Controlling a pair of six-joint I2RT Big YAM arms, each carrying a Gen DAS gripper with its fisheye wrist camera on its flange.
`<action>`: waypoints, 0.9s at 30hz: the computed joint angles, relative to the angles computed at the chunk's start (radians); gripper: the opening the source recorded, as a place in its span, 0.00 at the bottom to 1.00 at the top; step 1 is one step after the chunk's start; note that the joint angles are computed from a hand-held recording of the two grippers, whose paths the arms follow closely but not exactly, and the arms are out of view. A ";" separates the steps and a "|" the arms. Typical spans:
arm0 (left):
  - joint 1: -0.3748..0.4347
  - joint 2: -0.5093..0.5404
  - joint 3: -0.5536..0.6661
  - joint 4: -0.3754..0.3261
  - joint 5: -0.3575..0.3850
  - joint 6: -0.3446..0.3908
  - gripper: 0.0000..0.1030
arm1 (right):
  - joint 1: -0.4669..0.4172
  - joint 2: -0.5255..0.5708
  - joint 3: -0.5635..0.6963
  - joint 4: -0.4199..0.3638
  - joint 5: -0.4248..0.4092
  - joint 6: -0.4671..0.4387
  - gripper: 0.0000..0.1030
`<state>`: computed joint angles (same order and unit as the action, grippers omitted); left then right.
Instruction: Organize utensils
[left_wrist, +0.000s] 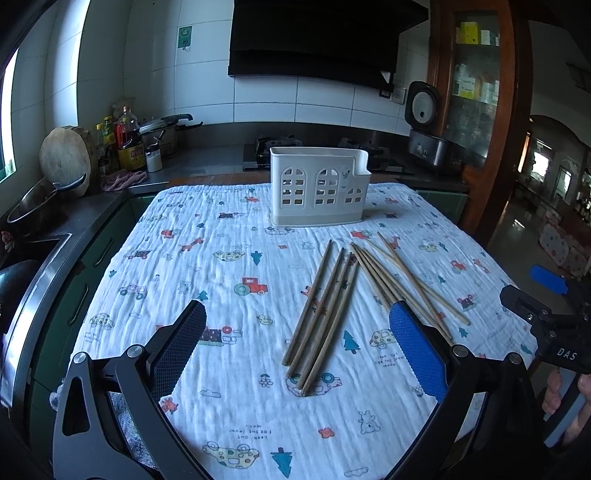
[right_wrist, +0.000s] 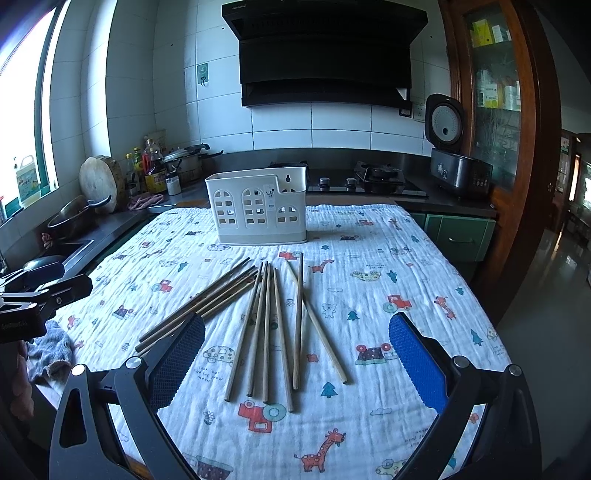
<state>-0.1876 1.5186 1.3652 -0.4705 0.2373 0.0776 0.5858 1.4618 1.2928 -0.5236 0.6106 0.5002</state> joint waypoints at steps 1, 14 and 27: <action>0.000 0.001 0.001 -0.001 0.001 -0.001 0.95 | 0.000 -0.001 -0.001 0.001 0.000 0.000 0.94; -0.004 0.003 0.004 -0.007 -0.001 0.006 0.95 | -0.004 0.000 0.000 0.000 -0.006 0.005 0.94; -0.009 0.000 0.003 -0.010 0.011 0.027 0.95 | -0.006 0.002 0.000 -0.002 -0.006 0.014 0.94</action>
